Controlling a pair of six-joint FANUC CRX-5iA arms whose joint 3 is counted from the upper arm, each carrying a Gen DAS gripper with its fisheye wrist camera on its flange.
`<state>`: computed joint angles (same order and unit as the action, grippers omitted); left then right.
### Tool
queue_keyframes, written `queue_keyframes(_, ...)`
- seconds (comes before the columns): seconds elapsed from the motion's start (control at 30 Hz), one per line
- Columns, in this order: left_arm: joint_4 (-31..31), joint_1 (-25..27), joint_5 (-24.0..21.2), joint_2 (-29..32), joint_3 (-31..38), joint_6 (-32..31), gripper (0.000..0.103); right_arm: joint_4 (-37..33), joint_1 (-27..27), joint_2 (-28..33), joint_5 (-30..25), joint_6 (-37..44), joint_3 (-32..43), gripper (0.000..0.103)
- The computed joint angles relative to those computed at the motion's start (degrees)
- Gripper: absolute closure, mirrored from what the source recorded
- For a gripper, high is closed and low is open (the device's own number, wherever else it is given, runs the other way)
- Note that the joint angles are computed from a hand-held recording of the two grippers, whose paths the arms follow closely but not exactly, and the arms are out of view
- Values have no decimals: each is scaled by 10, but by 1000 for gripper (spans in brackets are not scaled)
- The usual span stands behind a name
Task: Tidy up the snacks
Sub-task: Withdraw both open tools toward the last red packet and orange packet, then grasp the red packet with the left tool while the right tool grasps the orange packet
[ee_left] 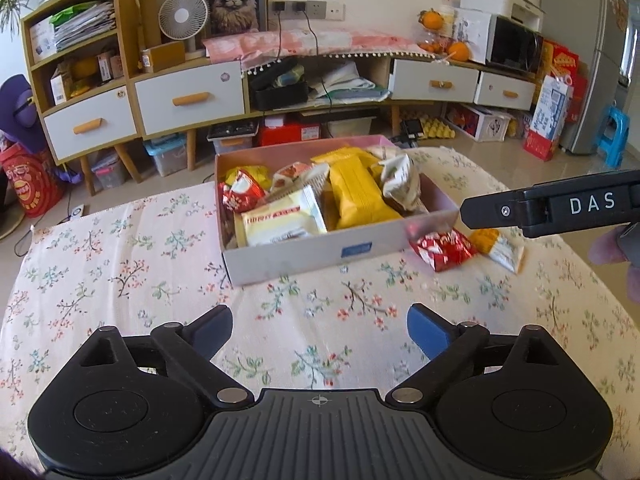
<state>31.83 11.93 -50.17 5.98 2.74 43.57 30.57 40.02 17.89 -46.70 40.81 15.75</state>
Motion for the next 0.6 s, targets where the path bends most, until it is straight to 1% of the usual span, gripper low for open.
queue_keyframes(0.17, 2, -1, 9, -10, -21, -11, 7, 16, 4, -10, -1, -16, -27, 6)
queue_keyframes(0.27, -12, -4, 23, -17, -31, -17, 7, 24, 6, -19, 1, -23, -45, 5)
queue_keyframes(0.37, -17, -5, 25, -19, -33, -21, 7, 30, 8, -25, -2, -20, -57, 4)
queue_keyframes(0.6, -30, -6, 15, -8, -24, 9, 4, 50, 8, -33, 1, -1, -84, 3)
